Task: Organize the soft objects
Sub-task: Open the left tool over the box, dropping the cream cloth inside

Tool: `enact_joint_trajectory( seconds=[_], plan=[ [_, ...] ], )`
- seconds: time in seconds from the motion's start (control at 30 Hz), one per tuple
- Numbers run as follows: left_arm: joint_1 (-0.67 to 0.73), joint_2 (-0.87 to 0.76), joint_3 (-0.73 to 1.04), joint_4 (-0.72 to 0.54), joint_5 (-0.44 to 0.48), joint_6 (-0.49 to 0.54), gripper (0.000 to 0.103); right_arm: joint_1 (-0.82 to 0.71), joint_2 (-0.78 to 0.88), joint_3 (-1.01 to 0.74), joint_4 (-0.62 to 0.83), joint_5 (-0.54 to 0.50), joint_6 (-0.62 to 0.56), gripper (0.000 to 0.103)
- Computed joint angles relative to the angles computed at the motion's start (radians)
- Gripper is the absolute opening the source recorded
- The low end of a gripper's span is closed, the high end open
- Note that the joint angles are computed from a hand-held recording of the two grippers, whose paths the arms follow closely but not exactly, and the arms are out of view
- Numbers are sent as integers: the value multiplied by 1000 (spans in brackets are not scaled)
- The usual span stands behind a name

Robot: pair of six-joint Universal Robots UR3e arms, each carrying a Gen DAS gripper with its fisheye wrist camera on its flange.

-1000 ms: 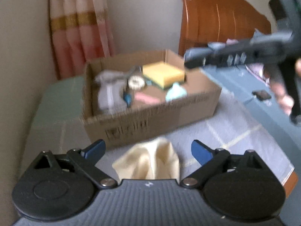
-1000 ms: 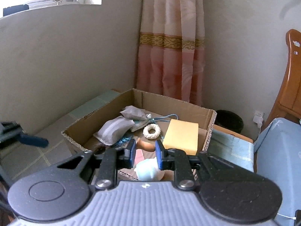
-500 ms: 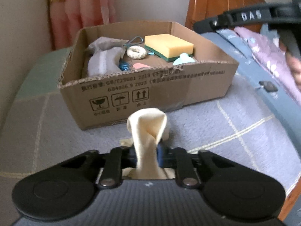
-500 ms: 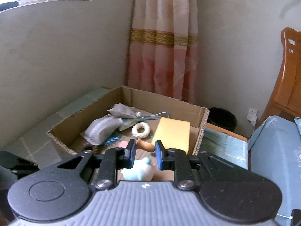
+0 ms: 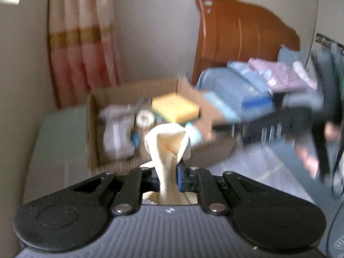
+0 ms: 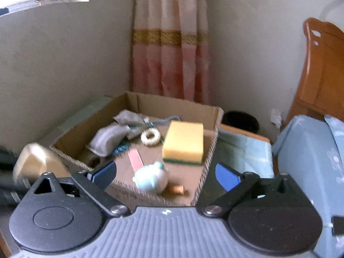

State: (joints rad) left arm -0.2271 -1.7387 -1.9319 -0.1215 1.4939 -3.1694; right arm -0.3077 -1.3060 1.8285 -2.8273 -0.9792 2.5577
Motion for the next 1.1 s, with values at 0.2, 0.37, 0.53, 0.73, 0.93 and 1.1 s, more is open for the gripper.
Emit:
enact_joint_trajectory(
  seconds=[0.2,0.37,0.53,0.73,0.93,1.1],
  plan=[
    [-12,-136,240,-30,36,13,19,-25,-63,69,46,-1,19,100],
    [-60,-242,303,64,153,-41,102,-26,-108,101,70,-4,19,101],
    [-98,-208,198,161,256,-74,102,30,-140,79,116,-136,55,103],
    [-148,-121,179,-16,429,-168,102,141,-119,-24,191,-397,204,103],
    [-177,-25,96,-48,535,-208,102,150,-162,-6,232,-353,220,103],
    [-170,23,11,5,571,-208,102,188,-154,22,203,-331,189,103]
  ],
)
